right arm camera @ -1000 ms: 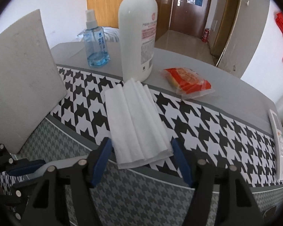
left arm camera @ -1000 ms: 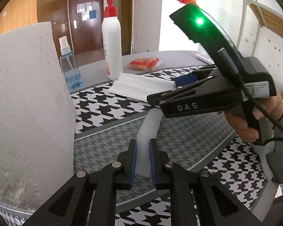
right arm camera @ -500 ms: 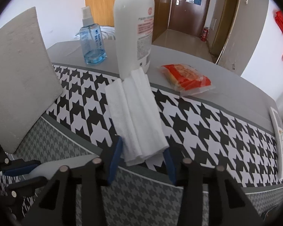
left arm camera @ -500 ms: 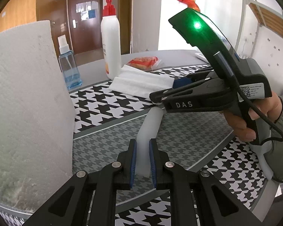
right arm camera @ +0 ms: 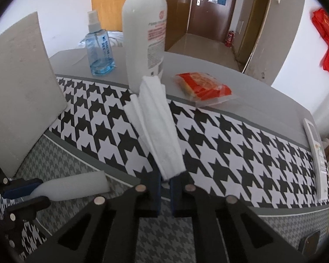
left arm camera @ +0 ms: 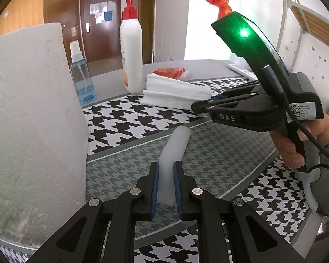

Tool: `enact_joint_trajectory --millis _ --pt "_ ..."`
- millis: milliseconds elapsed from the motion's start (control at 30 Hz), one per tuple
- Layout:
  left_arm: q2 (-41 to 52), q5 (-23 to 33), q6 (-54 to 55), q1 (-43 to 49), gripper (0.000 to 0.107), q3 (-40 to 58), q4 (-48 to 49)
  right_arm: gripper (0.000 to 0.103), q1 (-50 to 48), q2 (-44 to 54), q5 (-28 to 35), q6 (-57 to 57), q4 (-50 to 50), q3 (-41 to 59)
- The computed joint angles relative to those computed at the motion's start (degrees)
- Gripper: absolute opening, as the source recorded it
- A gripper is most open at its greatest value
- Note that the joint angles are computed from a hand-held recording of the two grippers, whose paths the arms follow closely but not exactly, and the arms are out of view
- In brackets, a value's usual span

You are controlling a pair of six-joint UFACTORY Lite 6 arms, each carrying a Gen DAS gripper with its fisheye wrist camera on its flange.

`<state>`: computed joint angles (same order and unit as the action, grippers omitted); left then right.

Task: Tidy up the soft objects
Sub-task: 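Lift napkin stack with right tool while left tool holds foam tube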

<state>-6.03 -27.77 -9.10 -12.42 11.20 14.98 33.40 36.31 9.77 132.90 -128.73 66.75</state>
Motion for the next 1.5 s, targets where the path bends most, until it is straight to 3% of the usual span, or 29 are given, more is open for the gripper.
enact_joint_trajectory --millis 300,767,1133,1500 --pt "-5.63 0.26 -1.38 -0.27 0.015 -2.83 1.57 0.008 0.52 -9.65 3.62 9.33 -7.95 -9.31" --pt "-8.77 0.66 -4.07 1.68 0.015 -3.69 5.03 0.008 -0.81 -18.07 4.78 13.26 -10.05 -16.88" --pt "-13.61 2.74 -5.25 -0.51 0.015 -5.29 5.13 0.008 -0.15 -38.05 4.96 14.15 -9.81 -31.1" --pt "-28.4 10.59 -8.82 -2.52 0.015 -9.17 7.04 0.008 3.51 -49.97 5.26 -2.94 10.98 -38.14"
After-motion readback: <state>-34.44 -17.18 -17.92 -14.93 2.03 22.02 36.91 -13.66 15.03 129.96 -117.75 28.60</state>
